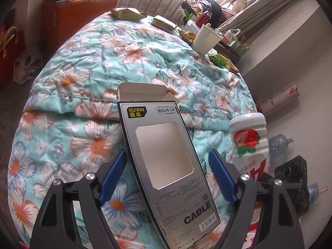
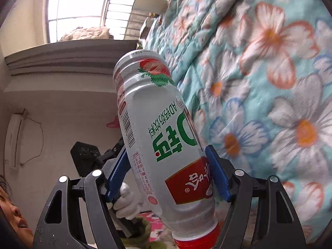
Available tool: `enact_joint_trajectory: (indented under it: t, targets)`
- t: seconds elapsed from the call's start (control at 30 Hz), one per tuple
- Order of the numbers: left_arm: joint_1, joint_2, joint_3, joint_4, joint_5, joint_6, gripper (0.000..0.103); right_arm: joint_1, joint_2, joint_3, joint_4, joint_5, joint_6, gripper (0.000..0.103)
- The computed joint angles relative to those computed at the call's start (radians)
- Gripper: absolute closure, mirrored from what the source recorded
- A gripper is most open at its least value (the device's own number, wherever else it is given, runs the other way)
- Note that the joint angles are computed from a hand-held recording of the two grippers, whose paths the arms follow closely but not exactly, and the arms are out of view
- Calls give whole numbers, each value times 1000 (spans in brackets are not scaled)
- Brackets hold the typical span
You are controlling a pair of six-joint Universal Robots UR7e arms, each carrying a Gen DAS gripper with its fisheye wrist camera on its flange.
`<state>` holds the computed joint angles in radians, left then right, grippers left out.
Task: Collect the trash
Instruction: 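Lift the CABLE box with the left tool while the right tool holds the bottle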
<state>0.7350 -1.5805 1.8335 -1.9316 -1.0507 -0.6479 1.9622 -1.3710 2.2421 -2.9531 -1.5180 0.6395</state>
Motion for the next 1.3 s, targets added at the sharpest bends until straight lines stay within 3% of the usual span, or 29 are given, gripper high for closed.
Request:
enact_joint_trajectory:
  t: [0.1, 0.17, 0.23, 0.43, 0.73, 0.87, 0.97, 1.13, 1.3]
  targets:
    - [-19, -5, 19, 25, 26, -142, 22, 16, -50, 14, 16, -113, -11, 35]
    - [-28, -23, 42, 16, 40, -301, 22, 7, -69, 41, -18, -108, -7, 35]
    - [-29, -17, 40, 19, 33, -361, 22, 7, -77, 53, -37, -109, -13, 35]
    - [-100, 53, 5, 140, 150, -341, 18, 28, -115, 98, -64, -125, -25, 35]
    - [-108, 118, 16, 224, 256, -372, 16, 45, -118, 113, -99, -158, -6, 35]
    - [-117, 98, 54, 160, 272, -287, 16, 63, -103, 97, -83, -192, -3, 35]
    - [-105, 71, 64, 119, 216, -148, 16, 76, -110, 92, -53, -222, 9, 35]
    - [-86, 34, 44, 162, 133, 80, 16, 105, -107, 62, 16, -283, 36, 35]
    - [-67, -2, 50, 151, 129, 123, 16, 138, -78, 26, 66, -353, 60, 35]
